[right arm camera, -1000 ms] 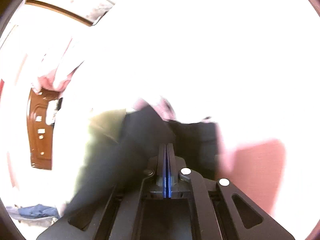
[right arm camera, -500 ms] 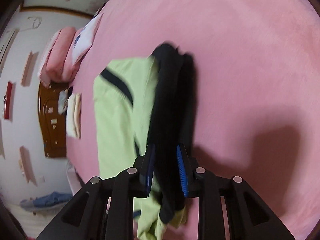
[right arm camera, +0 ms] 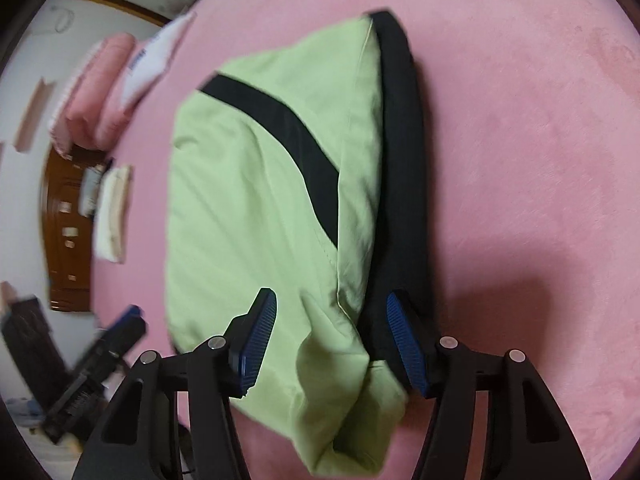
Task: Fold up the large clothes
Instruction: 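Press the green folded bundle flat with both tools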
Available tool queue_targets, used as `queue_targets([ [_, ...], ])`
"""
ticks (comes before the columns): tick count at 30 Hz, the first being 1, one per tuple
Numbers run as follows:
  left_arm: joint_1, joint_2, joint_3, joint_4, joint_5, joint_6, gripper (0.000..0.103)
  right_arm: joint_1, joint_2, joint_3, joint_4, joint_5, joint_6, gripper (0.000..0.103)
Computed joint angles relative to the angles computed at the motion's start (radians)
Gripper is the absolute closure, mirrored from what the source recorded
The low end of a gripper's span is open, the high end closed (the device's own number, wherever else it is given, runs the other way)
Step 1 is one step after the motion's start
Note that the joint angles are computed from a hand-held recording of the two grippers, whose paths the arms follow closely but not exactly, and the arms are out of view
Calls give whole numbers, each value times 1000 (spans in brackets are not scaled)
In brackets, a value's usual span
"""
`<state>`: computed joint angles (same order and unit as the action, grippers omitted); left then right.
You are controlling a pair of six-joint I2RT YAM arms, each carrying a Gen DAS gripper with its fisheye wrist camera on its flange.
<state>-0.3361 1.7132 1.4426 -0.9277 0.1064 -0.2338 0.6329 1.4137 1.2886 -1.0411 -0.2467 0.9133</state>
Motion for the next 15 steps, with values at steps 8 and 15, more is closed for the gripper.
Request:
queue_targets([
  [8,1,38,-4,-1,-77,52,39,185,130,62,-20,189,15,93],
  [15,-15,47,6,-40,-94,51,39,147,48,145,-179,191,-28,99],
])
